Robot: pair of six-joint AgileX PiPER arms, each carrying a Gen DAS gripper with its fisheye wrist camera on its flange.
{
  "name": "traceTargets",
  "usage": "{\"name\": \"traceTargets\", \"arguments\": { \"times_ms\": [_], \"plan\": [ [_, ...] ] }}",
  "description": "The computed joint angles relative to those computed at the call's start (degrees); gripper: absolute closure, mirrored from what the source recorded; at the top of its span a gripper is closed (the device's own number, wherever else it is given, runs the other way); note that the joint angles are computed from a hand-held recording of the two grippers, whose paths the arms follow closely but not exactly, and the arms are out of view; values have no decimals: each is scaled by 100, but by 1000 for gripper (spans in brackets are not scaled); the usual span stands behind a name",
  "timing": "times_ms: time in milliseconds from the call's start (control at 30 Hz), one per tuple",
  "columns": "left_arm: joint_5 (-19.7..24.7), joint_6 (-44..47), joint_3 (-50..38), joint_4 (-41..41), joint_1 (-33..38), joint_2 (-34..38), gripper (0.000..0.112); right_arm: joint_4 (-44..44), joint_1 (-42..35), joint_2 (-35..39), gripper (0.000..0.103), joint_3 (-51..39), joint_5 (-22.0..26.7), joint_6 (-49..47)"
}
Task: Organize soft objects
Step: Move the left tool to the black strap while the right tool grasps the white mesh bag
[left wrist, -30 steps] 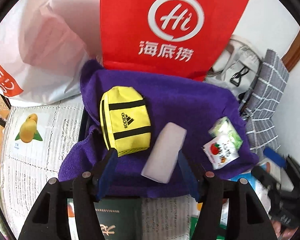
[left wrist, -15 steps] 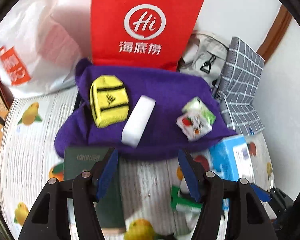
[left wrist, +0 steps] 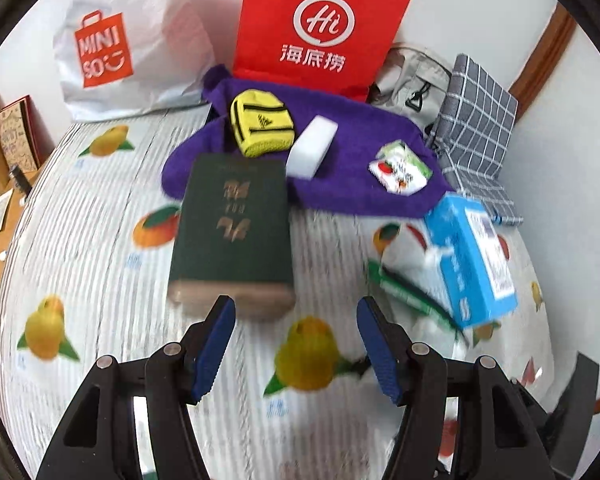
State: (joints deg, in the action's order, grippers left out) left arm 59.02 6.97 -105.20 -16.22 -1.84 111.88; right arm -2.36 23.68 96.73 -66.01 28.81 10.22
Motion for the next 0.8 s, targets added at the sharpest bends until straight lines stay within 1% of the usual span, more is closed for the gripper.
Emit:
{"name": "traceTargets", "arguments": {
  "times_ms": [67,133,200,233,267,300,333,367,400,433,467,567,733,800],
  "plan": [
    [-218,79,544,-25,30,-295,51,-278,178,159,21,-78,54,347],
    [-403,145,1006,-21,54,-547,51,-869,384,280,21,-110,93,991],
    [-531,216,1376,-6,83,-752,51,-1459,531,320,30,-67,124,1678],
    [-569,234,1505,-9,96,-824,51,-1644,563,273,42,2,118,1946],
    [-596,242,1615,-15,111,-886,51,-1609,537,242,54,16,134,1995],
    [-628,249,1743,-30,136,-961,51,-1391,461,193,59,27,145,1867],
    [-652,243,1827,-40,147,-1011,51,-942,322,73,71,123,47,1559],
    [-677,243,1914,-65,162,-1063,51,-504,199,-29,84,223,-53,1203],
    [-698,250,2013,-107,180,-1124,51,-213,124,-98,88,282,-110,965],
    [-717,244,2089,-131,183,-1171,51,121,30,-221,89,405,-186,686],
    [-729,255,2150,-159,192,-1207,51,274,-21,-340,89,522,-254,547],
    [-810,264,2409,-220,172,-1352,51,106,-24,-626,91,764,-367,763],
    [-954,187,2776,-199,3,-1499,51,584,-320,-1212,91,1234,-510,375],
    [-1013,112,2870,-158,-153,-1507,51,604,-466,-1419,91,1398,-490,362]
  ]
}}
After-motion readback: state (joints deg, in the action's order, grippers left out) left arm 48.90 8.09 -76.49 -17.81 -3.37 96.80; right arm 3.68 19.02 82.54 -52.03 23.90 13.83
